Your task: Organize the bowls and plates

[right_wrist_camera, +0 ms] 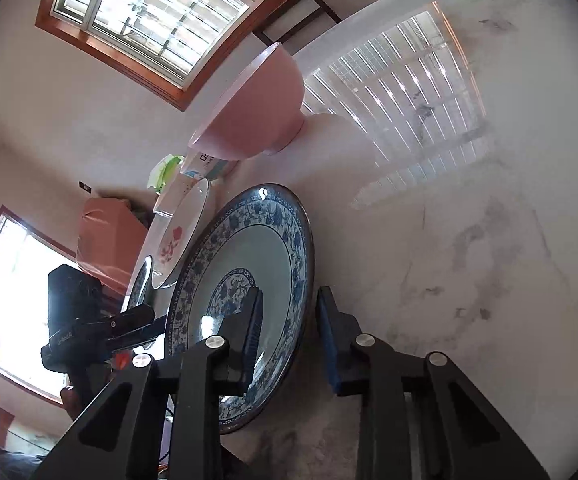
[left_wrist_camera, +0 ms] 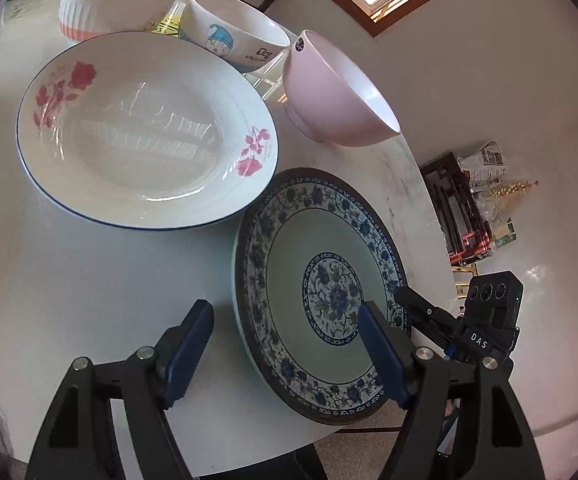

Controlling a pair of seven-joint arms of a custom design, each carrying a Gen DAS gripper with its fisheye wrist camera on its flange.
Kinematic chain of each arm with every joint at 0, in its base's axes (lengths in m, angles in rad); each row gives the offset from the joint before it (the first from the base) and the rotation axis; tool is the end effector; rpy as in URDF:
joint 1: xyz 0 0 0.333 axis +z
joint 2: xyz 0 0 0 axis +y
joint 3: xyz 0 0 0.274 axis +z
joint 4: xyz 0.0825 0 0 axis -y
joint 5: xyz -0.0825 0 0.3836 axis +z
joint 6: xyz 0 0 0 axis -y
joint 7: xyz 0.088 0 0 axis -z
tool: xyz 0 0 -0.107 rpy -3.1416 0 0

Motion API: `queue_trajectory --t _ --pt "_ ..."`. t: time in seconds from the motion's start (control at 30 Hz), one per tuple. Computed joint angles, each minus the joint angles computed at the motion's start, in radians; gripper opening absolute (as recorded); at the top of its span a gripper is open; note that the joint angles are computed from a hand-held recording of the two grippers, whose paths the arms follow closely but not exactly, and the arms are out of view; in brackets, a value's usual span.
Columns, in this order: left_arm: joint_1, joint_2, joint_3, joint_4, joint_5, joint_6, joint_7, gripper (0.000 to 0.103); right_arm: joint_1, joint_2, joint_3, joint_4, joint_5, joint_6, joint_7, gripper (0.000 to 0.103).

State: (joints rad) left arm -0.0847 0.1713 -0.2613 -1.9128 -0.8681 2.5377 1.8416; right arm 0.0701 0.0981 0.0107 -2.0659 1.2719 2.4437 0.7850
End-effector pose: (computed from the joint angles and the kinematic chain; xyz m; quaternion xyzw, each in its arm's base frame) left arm 0.5940 -0.1984 0.4143 0.6587 -0.6455 0.3719 0.1056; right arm 0.5858 0.0486 0.3738 -0.6105 0.6478 0.0837 0.4480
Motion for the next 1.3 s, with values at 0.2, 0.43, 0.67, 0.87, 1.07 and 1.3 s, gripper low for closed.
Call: queue_trajectory --t 0.2,0.43,0.67,0.87,1.07,1.3 --pt "-0.059 -0.026 0.016 -0.062 0.325 0.144 -0.219 0.019 0.017 -0.03 0.007 -0.045 0.021 0.08 -0.037 0.012" --pt "-0.06 -0.121 0.004 -0.188 0.248 0.216 -0.127 0.019 0.059 -0.146 0.001 -0.181 0.072 0.156 -0.061 0.012" --pt "-0.118 -0.258 0.059 -0.34 0.153 0.297 -0.03 0.019 0.129 -0.257 -0.011 -0.283 0.118 0.193 -0.085 0.013" --pt "-0.156 -0.394 0.124 -0.492 0.194 0.387 -0.099 0.019 0.191 -0.25 0.0 -0.252 0.111 0.178 -0.093 0.013" --pt "-0.091 -0.531 0.138 -0.63 0.364 0.446 -0.292 0.019 0.233 -0.147 0.037 -0.12 0.076 0.141 -0.093 0.013" --pt "0.034 -0.594 0.159 -0.692 0.534 0.49 -0.441 0.019 0.259 0.051 0.11 0.129 -0.021 0.118 -0.05 0.013"
